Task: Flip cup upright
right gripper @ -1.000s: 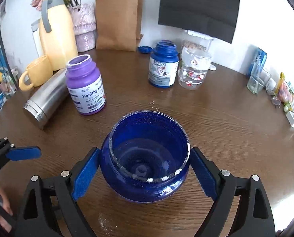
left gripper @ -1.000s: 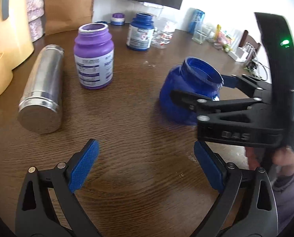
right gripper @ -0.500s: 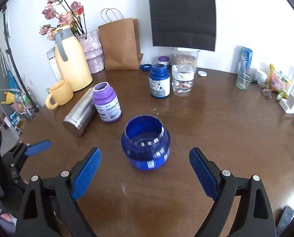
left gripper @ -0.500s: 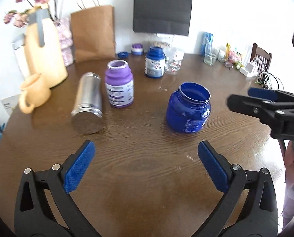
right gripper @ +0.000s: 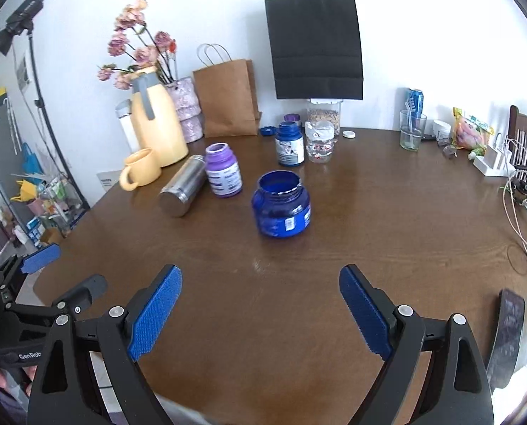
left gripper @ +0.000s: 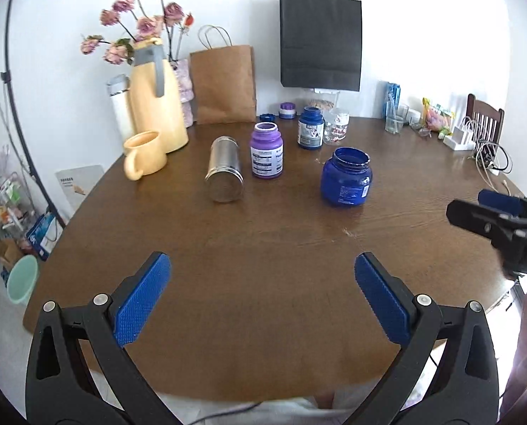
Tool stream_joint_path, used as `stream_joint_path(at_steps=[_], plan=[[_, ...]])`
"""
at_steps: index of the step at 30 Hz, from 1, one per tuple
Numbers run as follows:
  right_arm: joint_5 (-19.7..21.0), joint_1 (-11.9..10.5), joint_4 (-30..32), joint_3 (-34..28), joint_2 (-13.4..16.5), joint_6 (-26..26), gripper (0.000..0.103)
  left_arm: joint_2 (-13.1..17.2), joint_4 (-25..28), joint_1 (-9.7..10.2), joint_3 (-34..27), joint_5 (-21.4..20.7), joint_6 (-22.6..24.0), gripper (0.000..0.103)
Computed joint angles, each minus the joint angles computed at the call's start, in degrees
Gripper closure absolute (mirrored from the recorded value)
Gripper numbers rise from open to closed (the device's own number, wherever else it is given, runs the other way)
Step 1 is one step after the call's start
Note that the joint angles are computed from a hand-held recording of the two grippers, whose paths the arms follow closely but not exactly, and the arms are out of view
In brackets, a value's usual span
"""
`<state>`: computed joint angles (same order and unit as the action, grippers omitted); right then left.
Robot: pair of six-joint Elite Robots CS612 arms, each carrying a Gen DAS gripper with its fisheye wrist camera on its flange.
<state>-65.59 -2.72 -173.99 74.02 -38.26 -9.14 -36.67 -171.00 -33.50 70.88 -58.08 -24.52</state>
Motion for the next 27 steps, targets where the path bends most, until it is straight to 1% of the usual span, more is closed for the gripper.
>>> stream_joint_path(at_steps=[2,4,8,9,10,12,13,15,16,18,23,27], plan=[[0.2,-0.1,-2.4,2.7,-1.2,0.4,0.009,-1.0,-2.2,-0.82,2.5,2.4,0.6,0.0],[-0.4,-0.1,-5.1,5.5,-2.4,0.8,0.009,-2.2,-3.9,-1.5,5.4,3.9,-0.6,0.0],[-0.6,0.2,-9.0,11.2,-4.6,1.5,0.009,-4.8,-4.6,-2.29,10.3,2.3,-4.8,0.0],[-0.7,0.4,-9.9,12.5,-5.0,1.7,0.009,-5.4,-4.1,-2.72,11.2,2.7,-5.8,0.0],[-0.5,0.5,-10.6,13.7,-5.3,1.9,0.009,-5.8,-4.2,-3.02,11.9,2.8,-5.8,0.0],[-0.4,0.7,-10.9,15.2,-5.8,1.3,0.009,-6.4,-4.9,-3.74,13.0,3.0,-3.1,0.0],[-1.1,0.8,-11.1,15.9,-5.9,0.8,0.009,-6.5,-5.4,-4.0,13.3,3.6,-2.1,0.0],[-0.9,0.8,-10.0,16.3,-6.1,-0.4,0.009,-6.6,-6.2,-4.29,13.7,4.9,-1.8,0.0],[-1.0,0.9,-9.6,16.1,-6.1,-0.2,0.009,-6.7,-6.2,-4.31,13.7,5.1,-2.2,0.0],[-0.9,0.9,-8.4,15.8,-6.3,0.0,0.009,-7.0,-5.1,-4.05,13.9,4.3,-3.6,0.0],[-1.5,1.0,-11.2,16.4,-6.7,-0.3,0.009,-7.6,-4.7,-3.82,14.9,5.0,-6.5,0.0],[-1.2,0.9,-11.7,16.5,-6.7,0.4,0.009,-7.7,-5.6,-4.0,15.2,5.5,-5.9,0.0]])
